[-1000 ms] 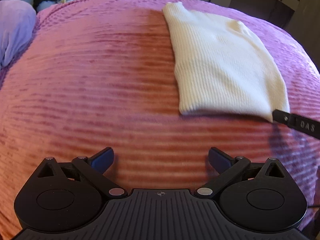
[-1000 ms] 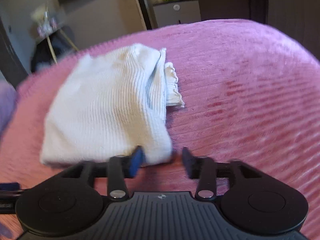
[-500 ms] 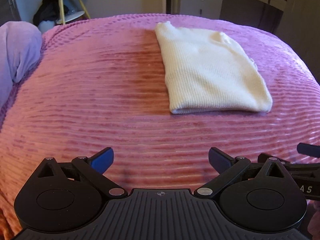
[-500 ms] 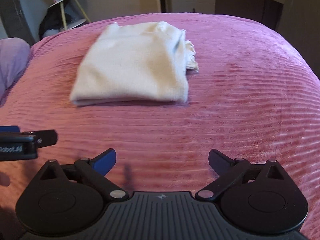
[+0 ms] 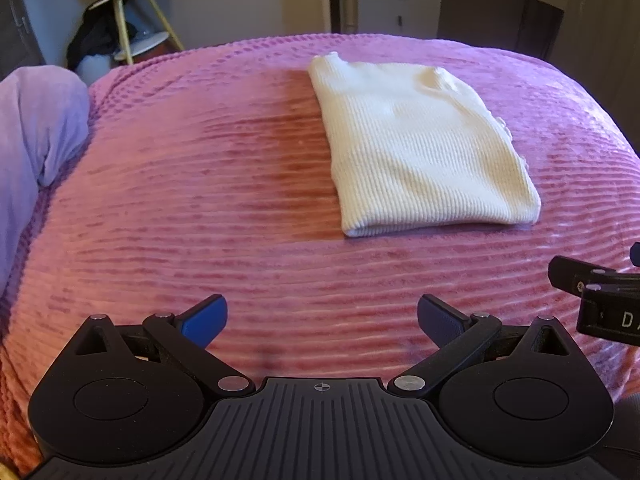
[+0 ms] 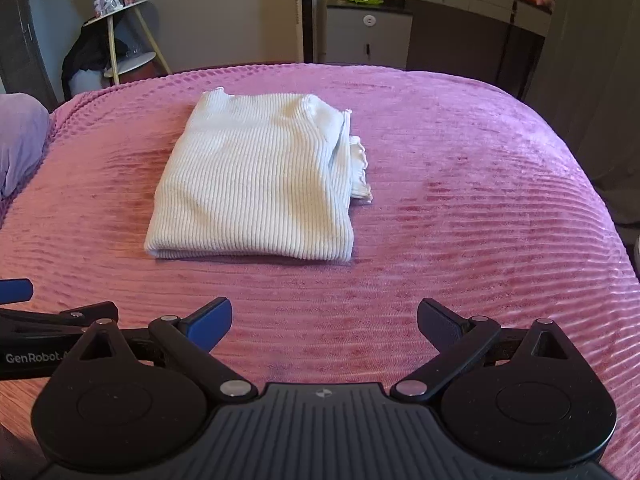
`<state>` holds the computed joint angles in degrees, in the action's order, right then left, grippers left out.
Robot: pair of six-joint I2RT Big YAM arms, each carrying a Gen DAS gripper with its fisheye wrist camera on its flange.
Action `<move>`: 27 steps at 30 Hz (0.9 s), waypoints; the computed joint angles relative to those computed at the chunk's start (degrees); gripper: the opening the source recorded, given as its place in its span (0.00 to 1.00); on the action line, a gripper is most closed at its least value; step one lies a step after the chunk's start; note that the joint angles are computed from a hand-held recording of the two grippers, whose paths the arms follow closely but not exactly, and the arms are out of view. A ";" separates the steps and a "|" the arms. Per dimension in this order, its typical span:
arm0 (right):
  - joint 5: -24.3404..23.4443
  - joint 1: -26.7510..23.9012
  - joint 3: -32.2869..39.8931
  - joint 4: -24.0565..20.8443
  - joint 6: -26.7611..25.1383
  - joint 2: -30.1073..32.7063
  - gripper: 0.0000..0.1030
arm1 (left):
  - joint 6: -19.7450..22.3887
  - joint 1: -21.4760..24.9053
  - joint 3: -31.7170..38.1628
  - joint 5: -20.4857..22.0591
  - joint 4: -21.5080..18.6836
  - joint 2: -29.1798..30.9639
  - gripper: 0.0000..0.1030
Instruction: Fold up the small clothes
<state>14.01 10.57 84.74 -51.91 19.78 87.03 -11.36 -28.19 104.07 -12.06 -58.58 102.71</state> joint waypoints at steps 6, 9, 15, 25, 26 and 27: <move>0.40 0.21 0.03 -0.40 0.87 -0.44 0.96 | 0.03 -0.07 0.25 1.40 -0.59 0.11 1.00; 0.72 0.25 0.06 -0.53 0.67 -0.40 0.96 | -0.28 -0.02 0.49 2.23 -0.73 0.23 1.00; 0.81 0.22 0.24 -1.08 1.15 -0.28 0.96 | -0.08 -0.14 0.88 2.56 -1.18 0.35 1.00; 1.40 0.09 0.21 -0.79 1.40 -0.63 0.96 | 0.26 -0.49 1.33 2.87 -1.57 0.54 1.00; 1.53 0.10 0.14 -0.75 1.38 -0.71 0.96 | 0.34 -0.55 1.35 2.77 -1.57 0.54 1.00; 1.54 0.08 0.05 -0.72 1.39 -0.80 0.96 | 0.35 -0.62 1.39 2.71 -1.56 0.57 1.00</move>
